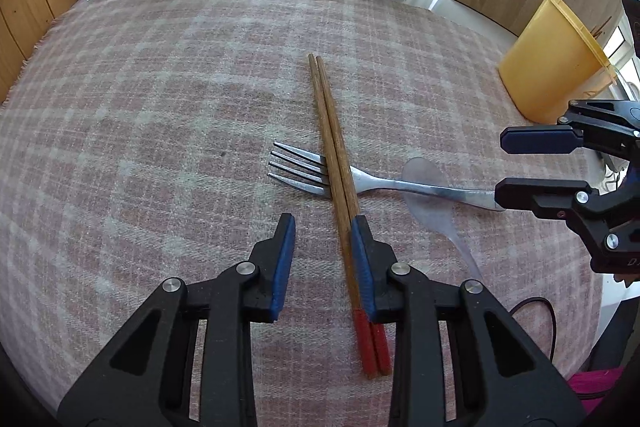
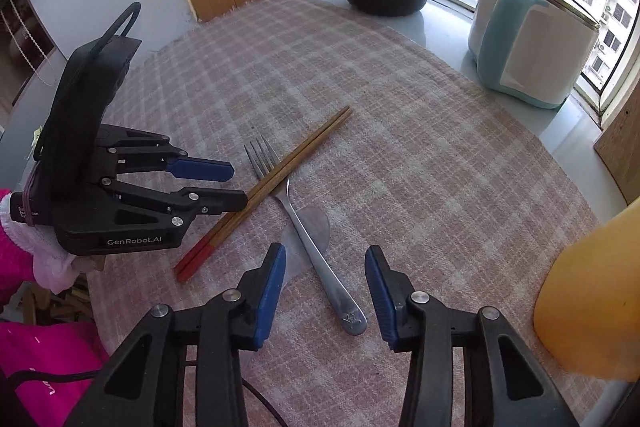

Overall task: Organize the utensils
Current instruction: 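Move left gripper to the remaining chopsticks while right gripper approaches the metal fork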

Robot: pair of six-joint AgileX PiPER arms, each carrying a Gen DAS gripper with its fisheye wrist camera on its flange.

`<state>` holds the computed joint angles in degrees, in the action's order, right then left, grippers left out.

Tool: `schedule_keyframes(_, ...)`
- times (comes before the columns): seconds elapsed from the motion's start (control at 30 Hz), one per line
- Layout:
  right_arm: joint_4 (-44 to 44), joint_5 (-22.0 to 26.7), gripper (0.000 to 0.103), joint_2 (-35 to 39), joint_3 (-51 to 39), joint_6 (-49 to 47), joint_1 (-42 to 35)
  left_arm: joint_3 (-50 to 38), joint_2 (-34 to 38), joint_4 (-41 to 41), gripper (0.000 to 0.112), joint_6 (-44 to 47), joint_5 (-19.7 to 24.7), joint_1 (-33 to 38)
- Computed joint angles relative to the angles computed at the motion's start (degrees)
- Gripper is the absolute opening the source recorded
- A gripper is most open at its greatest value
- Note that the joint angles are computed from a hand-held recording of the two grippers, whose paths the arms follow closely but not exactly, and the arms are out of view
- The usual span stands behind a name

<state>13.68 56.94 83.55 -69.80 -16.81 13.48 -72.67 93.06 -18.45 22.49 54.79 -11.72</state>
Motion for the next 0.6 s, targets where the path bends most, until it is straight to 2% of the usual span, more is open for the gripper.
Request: schedule_keyframes(0.6, 0.4, 1.3, 0.028, 7.7, -4.5, -0.9, 4.2, -0.9, 1.3, -1.4, 0.028, 1.5, -0.9, -0.2)
